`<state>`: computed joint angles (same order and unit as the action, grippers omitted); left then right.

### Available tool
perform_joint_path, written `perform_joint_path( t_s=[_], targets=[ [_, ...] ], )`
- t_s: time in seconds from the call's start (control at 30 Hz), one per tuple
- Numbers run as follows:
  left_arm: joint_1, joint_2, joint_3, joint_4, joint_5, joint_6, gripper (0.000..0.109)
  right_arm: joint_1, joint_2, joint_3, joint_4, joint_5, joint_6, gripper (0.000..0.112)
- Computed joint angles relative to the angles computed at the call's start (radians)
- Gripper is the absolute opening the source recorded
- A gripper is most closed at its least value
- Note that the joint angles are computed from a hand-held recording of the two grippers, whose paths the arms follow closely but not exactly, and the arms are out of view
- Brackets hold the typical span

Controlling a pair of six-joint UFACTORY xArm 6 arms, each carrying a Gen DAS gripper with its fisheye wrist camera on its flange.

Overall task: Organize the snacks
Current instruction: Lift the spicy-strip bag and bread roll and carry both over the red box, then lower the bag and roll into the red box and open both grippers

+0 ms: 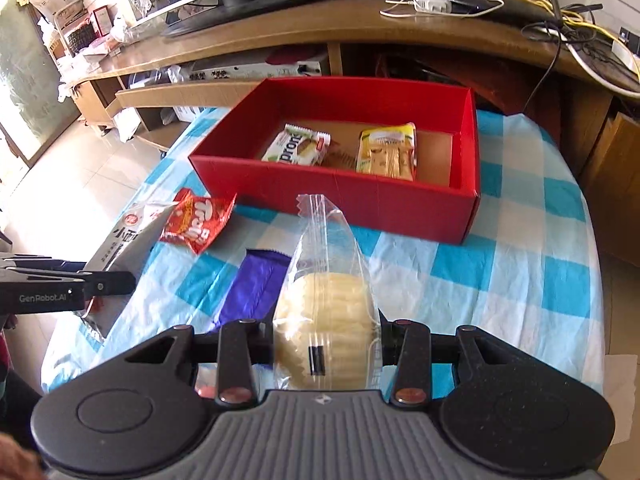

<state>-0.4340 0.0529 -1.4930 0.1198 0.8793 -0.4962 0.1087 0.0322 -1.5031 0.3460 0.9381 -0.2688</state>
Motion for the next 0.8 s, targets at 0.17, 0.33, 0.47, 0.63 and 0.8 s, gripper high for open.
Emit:
perform_joint_path(
  t_s=[0.17, 0.33, 0.47, 0.63, 0.8],
  targets=[
    [-0.006, 0.074, -0.102, 0.003, -0.011, 0.012, 0.047, 0.014, 0.042, -0.056, -0.014, -0.007, 0.014, 0.056],
    [-0.011, 0.177, -0.247, 0.012, -0.002, 0.027, 0.047, 0.016, 0.113, -0.153, -0.023, -0.014, 0.042, 0.056],
    [-0.018, 0.259, -0.359, 0.008, 0.012, 0.047, 0.047, 0.017, 0.18, -0.243, -0.031, -0.018, 0.072, 0.056],
    [-0.017, 0.378, -0.528, 0.009, 0.044, 0.059, 0.047, 0.014, 0.264, -0.358, -0.04, -0.015, 0.101, 0.056],
    [-0.009, 0.501, -0.711, 0.012, 0.102, 0.07, 0.047, 0.011, 0.369, -0.494, -0.058, 0.005, 0.127, 0.056]
  ],
)
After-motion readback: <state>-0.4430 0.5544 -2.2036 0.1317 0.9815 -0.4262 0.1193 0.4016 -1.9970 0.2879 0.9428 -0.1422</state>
